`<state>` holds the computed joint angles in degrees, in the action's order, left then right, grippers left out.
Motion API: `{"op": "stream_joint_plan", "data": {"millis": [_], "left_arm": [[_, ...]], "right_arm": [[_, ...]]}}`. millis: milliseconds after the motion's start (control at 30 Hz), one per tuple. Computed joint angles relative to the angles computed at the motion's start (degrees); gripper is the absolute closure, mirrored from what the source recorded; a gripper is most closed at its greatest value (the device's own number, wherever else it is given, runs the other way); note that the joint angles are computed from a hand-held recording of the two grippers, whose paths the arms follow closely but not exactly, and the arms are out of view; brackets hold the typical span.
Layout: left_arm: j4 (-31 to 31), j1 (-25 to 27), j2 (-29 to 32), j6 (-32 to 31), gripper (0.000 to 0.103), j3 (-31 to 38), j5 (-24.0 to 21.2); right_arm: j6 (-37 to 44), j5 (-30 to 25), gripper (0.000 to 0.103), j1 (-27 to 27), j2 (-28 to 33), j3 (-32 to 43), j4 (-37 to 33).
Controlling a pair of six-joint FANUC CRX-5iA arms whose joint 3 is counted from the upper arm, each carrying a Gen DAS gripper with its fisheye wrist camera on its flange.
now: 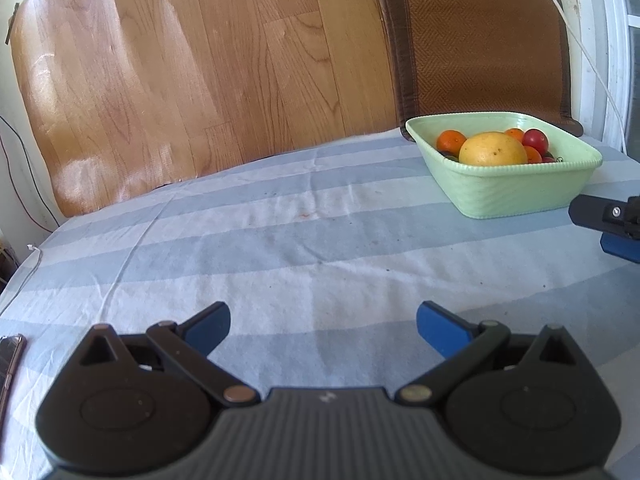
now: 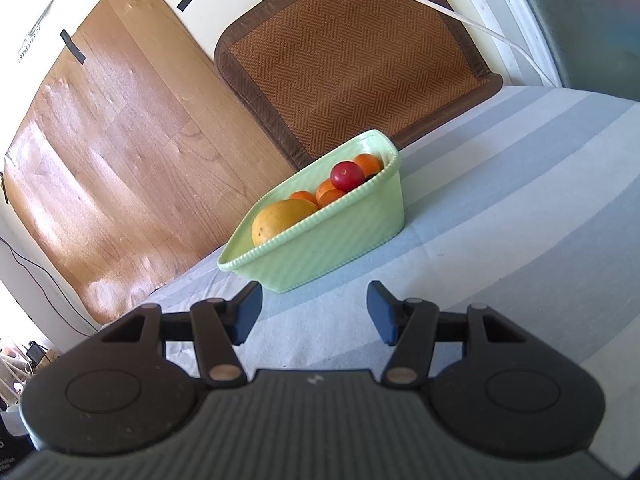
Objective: Organize fruits
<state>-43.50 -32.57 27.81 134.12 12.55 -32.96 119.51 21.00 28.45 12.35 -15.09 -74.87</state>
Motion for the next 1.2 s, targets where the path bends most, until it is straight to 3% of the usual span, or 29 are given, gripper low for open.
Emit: {"op": "stream_joint_plan", "data": {"millis": [400, 1200], "left_arm": [[3.2, 0.8, 0.1, -2.8, 0.0, -0.5, 0.8], [1.7, 0.4, 0.0, -2.0, 0.0, -0.8, 1.0]], "right_arm": [[1.3, 0.0, 0.043, 0.0, -0.1, 0.0, -0.3], [1.0, 1.2, 0.042, 0.7, 0.0, -0.1, 0.2]]}}
